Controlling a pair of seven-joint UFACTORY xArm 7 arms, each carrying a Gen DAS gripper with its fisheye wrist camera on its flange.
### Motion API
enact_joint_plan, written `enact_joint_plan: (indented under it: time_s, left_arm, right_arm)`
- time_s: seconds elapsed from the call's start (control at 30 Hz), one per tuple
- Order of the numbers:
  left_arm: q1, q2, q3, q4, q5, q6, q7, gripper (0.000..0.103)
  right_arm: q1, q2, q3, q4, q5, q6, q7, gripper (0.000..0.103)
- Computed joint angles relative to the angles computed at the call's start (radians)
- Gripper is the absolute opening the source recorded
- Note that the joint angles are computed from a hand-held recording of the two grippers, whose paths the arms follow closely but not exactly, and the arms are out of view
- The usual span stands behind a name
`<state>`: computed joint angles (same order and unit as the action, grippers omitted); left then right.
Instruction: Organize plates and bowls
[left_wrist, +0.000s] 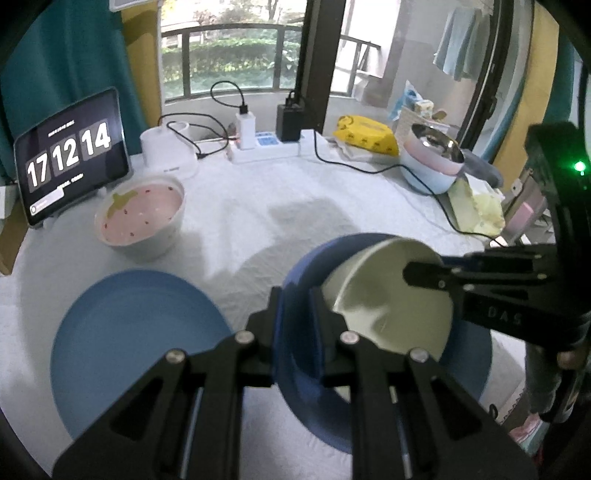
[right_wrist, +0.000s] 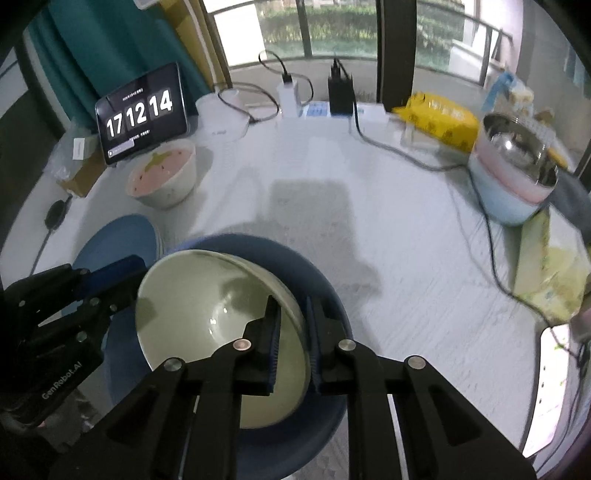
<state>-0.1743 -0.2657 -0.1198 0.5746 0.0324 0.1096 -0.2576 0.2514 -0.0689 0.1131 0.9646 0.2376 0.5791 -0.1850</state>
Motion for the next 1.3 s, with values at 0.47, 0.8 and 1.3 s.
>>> enact_joint_plan:
  time_s: [0.47,0.8,1.3]
  left_arm:
    - [0.067,-0.020,-0.072,-0.018,0.117,-0.023,-0.041,0.015]
    - [0.110,-0.012,-0.104,0.008,0.173,-0.065,-0.079,0.017]
    - [-0.025,0.054,0.029,0.048,0.071,-0.032,0.018,0.017]
  right_arm:
    - [-0.006,-0.081,-0.028,-0.031,0.131,0.170,-0.050,0.020]
    - [0.045,-0.147,-0.014,-0.118,0.004,-0.188,-0.007,0.021]
    - [0.023,0.011,0.004,-0.040,-0.011,-0.145,-0.053,0.020]
